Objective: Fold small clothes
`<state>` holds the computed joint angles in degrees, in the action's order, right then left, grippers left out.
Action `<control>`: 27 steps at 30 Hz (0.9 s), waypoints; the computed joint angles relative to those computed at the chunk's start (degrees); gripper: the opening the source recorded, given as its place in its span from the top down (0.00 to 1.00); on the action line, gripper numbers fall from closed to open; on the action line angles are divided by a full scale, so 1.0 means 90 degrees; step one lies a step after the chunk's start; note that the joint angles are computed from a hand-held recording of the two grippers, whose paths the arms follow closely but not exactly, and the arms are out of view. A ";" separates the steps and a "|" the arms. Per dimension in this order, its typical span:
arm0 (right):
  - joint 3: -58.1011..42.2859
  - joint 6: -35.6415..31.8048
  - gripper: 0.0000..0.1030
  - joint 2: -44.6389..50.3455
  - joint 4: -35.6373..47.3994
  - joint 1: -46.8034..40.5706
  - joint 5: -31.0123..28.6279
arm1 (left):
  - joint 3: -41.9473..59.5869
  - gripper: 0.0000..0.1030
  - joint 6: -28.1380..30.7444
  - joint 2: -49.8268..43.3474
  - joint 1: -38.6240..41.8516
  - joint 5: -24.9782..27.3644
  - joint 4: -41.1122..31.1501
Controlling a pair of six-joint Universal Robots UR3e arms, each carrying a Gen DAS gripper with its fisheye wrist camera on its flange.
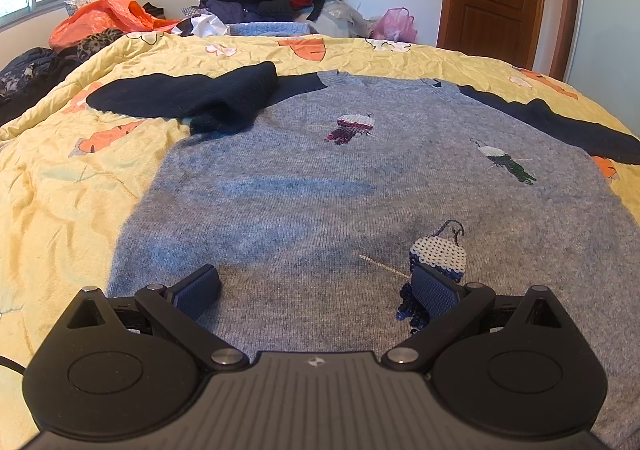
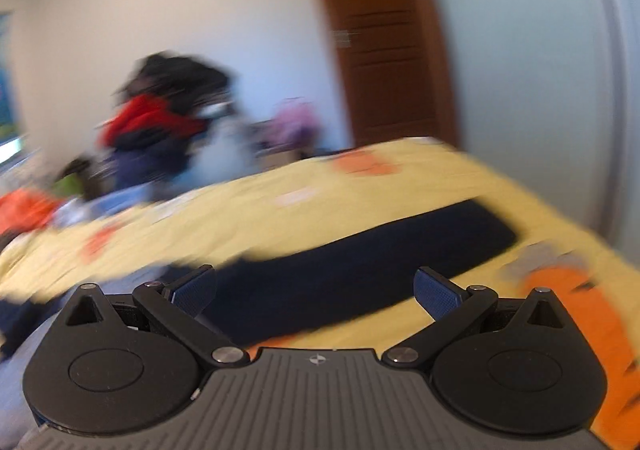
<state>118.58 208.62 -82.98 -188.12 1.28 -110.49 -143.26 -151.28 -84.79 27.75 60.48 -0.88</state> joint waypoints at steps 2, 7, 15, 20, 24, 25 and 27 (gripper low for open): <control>0.0186 0.0322 0.04 -0.0090 0.0046 -0.1179 0.0790 | 0.0025 0.00 -0.0021 -0.0024 -0.0010 -0.0001 0.0001; 0.0450 0.1011 0.23 0.0498 -0.0279 -0.2724 0.2005 | 0.0037 0.00 -0.0032 -0.0046 -0.0014 0.0008 0.0021; 0.0417 0.1579 0.48 0.1784 -0.1791 -0.3084 0.2634 | 0.0080 0.00 -0.0069 -0.0095 -0.0023 0.0019 0.0040; 0.0000 0.1589 0.87 0.1725 -0.1075 -0.2975 0.2274 | 0.0121 0.00 -0.0103 -0.0165 -0.0037 0.0025 0.0081; -0.0507 0.1123 0.87 0.1535 -0.0826 -0.2063 0.1328 | 0.0132 0.00 -0.0135 -0.0198 -0.0028 -0.0010 0.0100; -0.0682 0.0899 0.87 0.1454 -0.0742 -0.1716 0.1158 | 0.0132 0.00 -0.0143 -0.0206 -0.0018 -0.0030 0.0105; -0.1314 0.0347 0.87 0.1531 -0.0505 -0.0885 0.0843 | 0.0116 0.00 -0.0150 -0.0199 0.0010 -0.0073 0.0102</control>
<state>106.76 211.75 -69.20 -192.67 -6.68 -102.91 -142.21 -152.63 -86.57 27.83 59.82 0.04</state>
